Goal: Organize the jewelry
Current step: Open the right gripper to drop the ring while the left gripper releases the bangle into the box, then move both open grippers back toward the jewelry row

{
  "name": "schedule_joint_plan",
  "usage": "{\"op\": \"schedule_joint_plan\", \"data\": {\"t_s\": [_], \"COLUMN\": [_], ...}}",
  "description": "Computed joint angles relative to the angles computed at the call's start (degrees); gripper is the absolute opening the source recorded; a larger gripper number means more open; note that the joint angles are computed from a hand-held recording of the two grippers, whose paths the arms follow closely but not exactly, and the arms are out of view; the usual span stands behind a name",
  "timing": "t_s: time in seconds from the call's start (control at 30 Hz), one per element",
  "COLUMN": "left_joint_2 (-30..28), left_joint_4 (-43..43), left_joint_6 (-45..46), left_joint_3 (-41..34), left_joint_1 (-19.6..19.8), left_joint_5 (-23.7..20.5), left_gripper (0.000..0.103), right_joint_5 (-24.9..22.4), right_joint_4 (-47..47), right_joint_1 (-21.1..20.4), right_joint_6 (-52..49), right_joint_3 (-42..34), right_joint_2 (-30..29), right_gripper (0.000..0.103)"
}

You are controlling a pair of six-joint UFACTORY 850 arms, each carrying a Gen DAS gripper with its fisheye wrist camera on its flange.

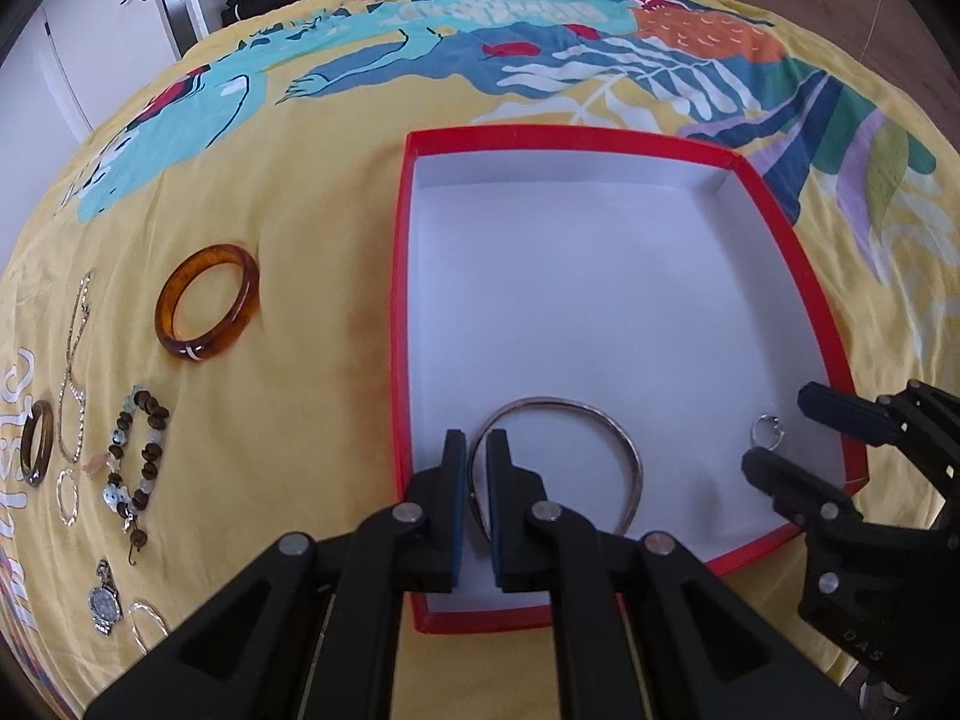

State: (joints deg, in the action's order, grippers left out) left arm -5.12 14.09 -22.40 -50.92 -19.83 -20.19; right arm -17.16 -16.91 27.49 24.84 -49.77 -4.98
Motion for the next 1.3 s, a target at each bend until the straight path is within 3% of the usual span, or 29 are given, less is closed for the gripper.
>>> {"op": "schedule_joint_plan", "data": {"t_s": [0.13, 0.33, 0.63, 0.8, 1.0, 1.3], "left_joint_2": [2.6, 9.6, 25.8, 35.7, 46.2, 52.4], "left_joint_4": [-4.9, -4.2, 2.5, 2.7, -8.0, -25.5], "left_joint_6": [4.8, 4.5, 2.0, 5.4, 21.6, 45.1], "left_joint_3": [0.8, 3.4, 11.1, 14.8, 18.1, 20.8], "left_joint_1": [0.4, 0.5, 7.4, 15.9, 31.5, 49.8], "left_joint_5": [0.9, 0.0, -6.1, -10.9, -13.6, -17.9], "left_gripper": [0.009, 0.012, 0.012, 0.012, 0.012, 0.019], "right_joint_5": [0.8, 0.0, -2.6, -4.3, -6.6, -8.8], "right_joint_4": [-5.0, -12.8, -21.2, -26.6, -33.4, -37.2], "right_joint_1": [0.4, 2.0, 8.0, 12.9, 19.3, 26.3], "right_joint_6": [6.9, 18.0, 31.2, 39.0, 47.1, 52.7], "right_joint_3": [1.8, 4.5, 6.1, 5.8, 4.7, 2.7], "right_joint_2": [4.1, 11.4, 19.4, 21.8, 23.0, 22.1], "right_gripper": [0.047, 0.047, 0.047, 0.047, 0.047, 0.047]}}
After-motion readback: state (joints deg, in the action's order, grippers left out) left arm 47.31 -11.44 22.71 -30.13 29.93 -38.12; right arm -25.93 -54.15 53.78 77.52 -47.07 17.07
